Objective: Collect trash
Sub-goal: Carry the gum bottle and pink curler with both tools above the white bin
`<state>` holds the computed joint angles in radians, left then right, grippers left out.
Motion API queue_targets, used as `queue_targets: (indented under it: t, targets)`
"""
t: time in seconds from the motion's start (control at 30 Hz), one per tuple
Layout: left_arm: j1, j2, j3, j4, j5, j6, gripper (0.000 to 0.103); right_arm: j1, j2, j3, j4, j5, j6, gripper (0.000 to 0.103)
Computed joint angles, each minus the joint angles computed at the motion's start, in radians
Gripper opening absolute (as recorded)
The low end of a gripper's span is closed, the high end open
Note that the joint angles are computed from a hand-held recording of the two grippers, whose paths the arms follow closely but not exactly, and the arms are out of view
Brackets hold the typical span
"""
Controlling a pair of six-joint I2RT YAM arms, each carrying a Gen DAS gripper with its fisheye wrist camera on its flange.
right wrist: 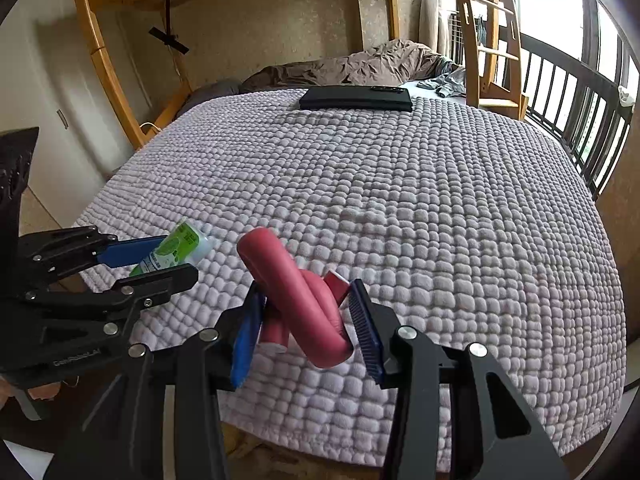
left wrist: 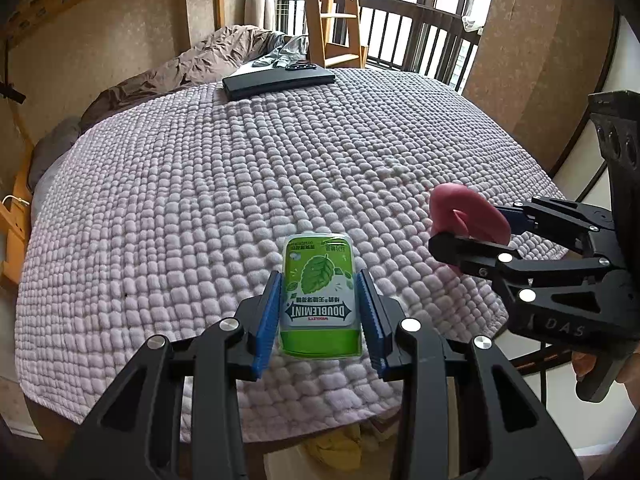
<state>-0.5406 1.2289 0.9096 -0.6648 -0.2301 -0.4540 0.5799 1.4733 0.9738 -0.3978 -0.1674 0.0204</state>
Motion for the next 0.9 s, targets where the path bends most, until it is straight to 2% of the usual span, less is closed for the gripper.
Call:
queue_targets:
  t: [0.9]
  targets:
    - [-0.152, -0.135, -0.022, -0.142, -0.054, -0.11, 0.04, 0.032, -0.256, -0.117, -0.118, -0.034, 0.044, 0.043]
